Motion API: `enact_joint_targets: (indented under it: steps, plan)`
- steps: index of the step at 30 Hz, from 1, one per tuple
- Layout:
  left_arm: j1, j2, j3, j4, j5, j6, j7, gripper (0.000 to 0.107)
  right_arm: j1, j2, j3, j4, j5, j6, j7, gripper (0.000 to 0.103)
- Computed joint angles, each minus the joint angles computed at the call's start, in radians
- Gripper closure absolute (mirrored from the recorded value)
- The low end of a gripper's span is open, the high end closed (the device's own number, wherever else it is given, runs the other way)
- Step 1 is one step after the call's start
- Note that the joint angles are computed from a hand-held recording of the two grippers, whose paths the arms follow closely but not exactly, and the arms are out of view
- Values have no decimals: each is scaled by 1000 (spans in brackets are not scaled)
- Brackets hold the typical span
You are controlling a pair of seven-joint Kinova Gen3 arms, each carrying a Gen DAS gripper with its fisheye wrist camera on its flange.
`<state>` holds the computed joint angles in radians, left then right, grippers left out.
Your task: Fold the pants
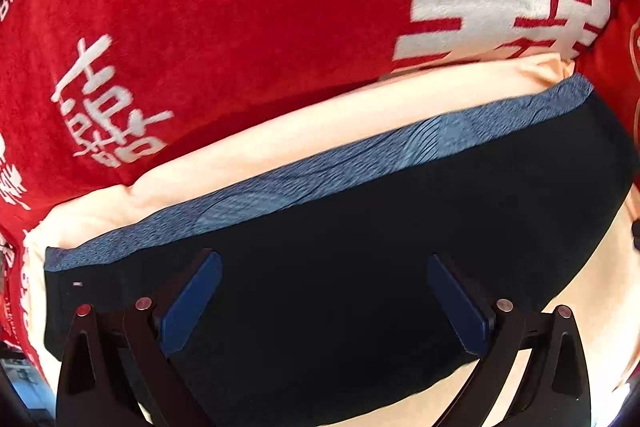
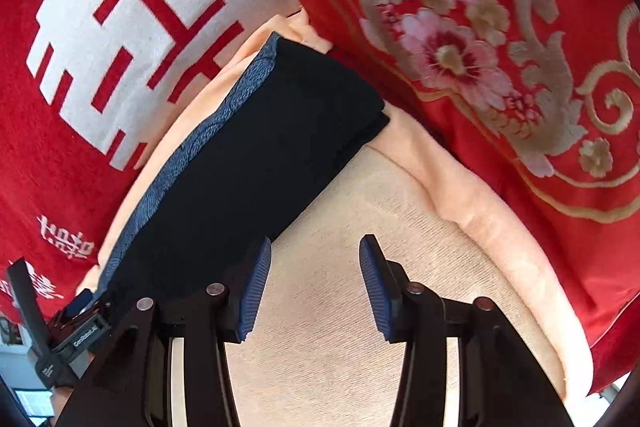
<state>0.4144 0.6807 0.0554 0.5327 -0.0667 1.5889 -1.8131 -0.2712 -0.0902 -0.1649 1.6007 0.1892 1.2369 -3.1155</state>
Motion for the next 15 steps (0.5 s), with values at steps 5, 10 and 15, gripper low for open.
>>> enact_joint_targets:
  steps: [5,10,15]
  plan:
    - [61,22,3,5,4,-54,55,4,17,-38,-9,75,16,-67,-66,53]
    - [98,70,-11,-20,-18,-28,112,4,39,-42,-8,98,47,-107,-94,53]
    - [95,50,-3,16,-21,-58,91,4,65,0,47,91,23,-168,11,98]
